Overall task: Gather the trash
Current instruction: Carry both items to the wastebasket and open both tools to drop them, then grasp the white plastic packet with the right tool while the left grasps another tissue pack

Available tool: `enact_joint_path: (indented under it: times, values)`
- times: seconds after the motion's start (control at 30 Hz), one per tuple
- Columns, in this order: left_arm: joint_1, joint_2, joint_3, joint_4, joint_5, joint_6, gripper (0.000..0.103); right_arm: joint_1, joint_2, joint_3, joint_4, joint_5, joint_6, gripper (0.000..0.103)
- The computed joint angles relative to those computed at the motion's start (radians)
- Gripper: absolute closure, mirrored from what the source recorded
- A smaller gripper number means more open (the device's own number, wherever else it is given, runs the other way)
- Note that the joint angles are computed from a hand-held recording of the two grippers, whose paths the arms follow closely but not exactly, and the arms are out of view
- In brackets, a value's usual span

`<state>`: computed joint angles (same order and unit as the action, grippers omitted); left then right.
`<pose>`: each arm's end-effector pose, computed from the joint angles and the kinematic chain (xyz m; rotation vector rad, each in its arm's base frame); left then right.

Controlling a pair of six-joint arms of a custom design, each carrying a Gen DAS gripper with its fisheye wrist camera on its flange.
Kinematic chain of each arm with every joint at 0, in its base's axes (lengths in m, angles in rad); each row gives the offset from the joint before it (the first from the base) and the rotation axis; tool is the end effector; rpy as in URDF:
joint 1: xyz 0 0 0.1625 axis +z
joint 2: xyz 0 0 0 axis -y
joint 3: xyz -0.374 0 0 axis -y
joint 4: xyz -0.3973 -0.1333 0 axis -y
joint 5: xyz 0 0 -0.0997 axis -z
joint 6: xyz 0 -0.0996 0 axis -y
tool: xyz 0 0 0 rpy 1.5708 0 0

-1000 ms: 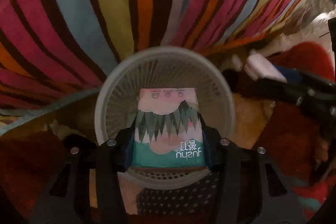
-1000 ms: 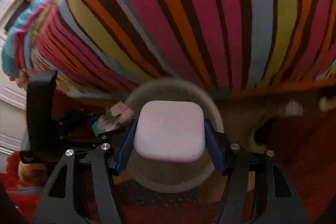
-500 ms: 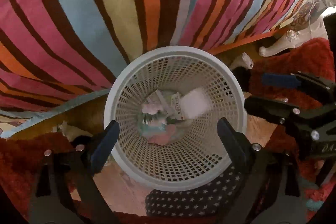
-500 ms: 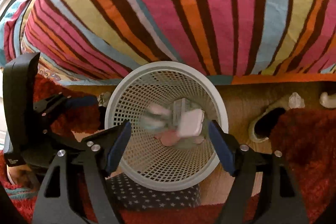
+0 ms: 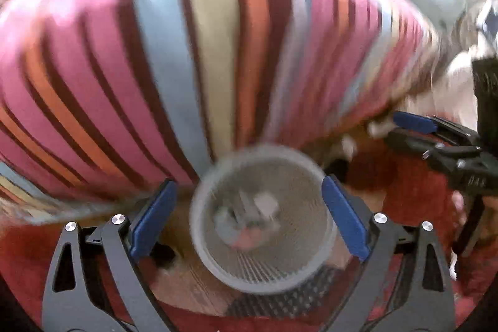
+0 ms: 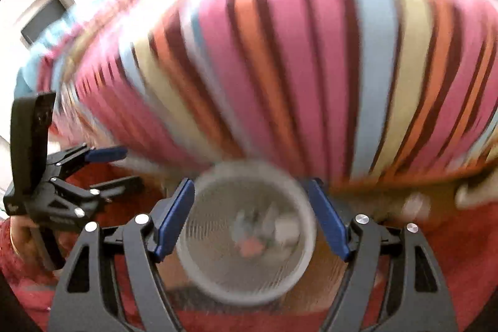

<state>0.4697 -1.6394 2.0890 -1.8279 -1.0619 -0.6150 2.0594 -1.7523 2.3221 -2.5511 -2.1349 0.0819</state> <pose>-0.2863 -0.3492 0.2585 0.7009 2.5508 -0.3534 0.2547 -0.3086 0.2786 0.3743 -2.5975 0.7369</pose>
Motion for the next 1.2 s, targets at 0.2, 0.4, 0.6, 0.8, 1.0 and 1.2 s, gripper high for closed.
enact_joint_path:
  times: [0.2,0.4,0.6,0.8,1.0,1.2]
  values:
    - [0.076,0.147,-0.199,-0.218,0.313,0.162,0.012,-0.011,0.14,-0.17,-0.369,-0.113,-0.249,0.031]
    - [0.25,0.426,-0.491,-0.427,0.338,0.422,0.012,-0.098,0.288,-0.366,-0.424,-0.028,-0.345,0.031]
    - [0.338,0.618,-0.73,-0.37,0.38,0.576,0.012,-0.14,0.476,-0.595,-0.371,-0.072,-0.487,0.031]
    - [0.38,0.707,-0.859,-0.33,0.35,0.649,0.012,-0.174,0.55,-0.728,-0.238,-0.016,-0.497,0.031]
    - [0.407,0.735,-0.902,-0.321,0.273,0.643,0.012,-0.163,0.65,-0.833,-0.171,-0.029,-0.577,0.031]
    - [0.426,0.762,-0.955,-0.27,0.232,0.618,0.012,-0.149,0.741,-0.919,-0.128,-0.03,-0.617,0.031]
